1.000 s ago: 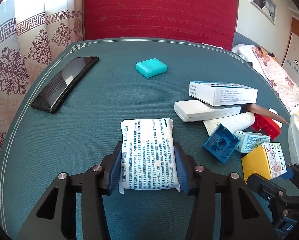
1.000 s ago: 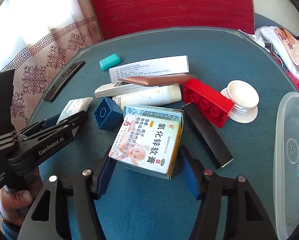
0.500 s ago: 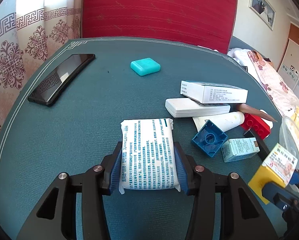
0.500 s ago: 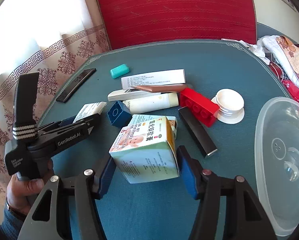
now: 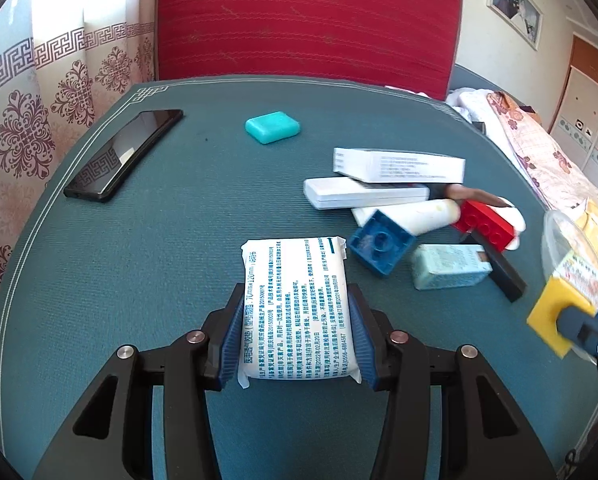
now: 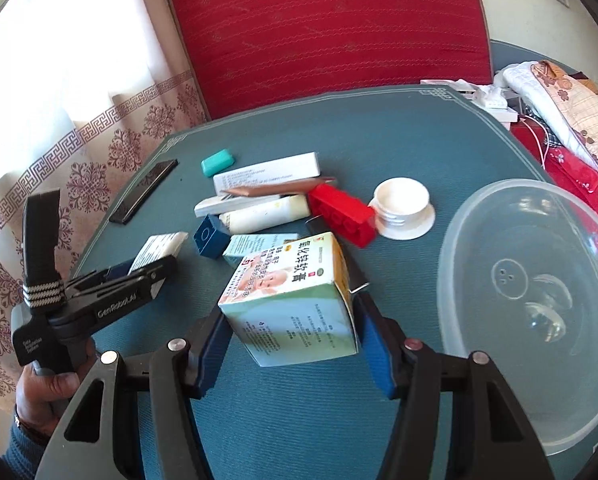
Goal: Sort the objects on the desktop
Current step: 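Carry both held boxes over the clear bowl and open both grippers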
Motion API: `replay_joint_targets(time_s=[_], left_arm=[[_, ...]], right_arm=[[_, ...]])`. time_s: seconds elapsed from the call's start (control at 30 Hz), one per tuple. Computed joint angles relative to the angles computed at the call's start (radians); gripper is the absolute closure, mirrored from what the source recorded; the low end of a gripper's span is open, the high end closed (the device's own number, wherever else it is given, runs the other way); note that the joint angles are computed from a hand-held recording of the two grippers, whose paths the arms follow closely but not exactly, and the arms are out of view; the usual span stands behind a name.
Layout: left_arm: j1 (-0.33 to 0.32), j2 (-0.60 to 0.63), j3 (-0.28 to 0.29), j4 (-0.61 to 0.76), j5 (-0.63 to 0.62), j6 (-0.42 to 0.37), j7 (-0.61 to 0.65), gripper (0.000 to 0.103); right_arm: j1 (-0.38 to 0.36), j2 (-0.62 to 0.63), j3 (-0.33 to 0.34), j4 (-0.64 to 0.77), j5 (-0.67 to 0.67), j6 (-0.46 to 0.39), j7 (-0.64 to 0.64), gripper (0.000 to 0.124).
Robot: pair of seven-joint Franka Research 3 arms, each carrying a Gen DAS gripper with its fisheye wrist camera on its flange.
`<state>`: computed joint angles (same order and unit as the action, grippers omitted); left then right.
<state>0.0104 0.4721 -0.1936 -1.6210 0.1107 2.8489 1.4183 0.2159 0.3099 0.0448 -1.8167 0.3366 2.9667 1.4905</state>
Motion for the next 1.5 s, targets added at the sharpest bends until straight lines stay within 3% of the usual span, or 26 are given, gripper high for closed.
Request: replay_joint_targets(time_s=[0.43, 0.63, 0.83, 1.23, 1.5], left_arm=[[-0.022, -0.057, -0.067, -0.044, -0.024, 0.028, 0.105, 0.052], [-0.016, -0.05, -0.143, -0.029, -0.113, -0.007, 0.222, 0.052], [-0.068, -0.054, -0.143, -0.026, -0.13, -0.016, 0.268, 0.052], [-0.167, 0.0, -0.131, 0.076, -0.108, -0.09, 0.278, 0.052], [-0.24, 0.082, -0.11, 0.205, -0.052, -0.128, 0.251, 0.052]], right_arm=[[-0.036, -0.078, -0.059, -0.114, -0.02, 0.052, 0.049, 0.06], [-0.053, -0.104, -0.09, -0.15, -0.064, 0.075, 0.072, 0.06], [-0.087, -0.094, -0.108, -0.155, -0.091, 0.059, 0.07, 0.06], [-0.195, -0.081, -0.067, -0.172, 0.022, 0.044, -0.093, 0.06], [-0.154, -0.104, -0.128, -0.226, -0.063, 0.091, -0.09, 0.063]])
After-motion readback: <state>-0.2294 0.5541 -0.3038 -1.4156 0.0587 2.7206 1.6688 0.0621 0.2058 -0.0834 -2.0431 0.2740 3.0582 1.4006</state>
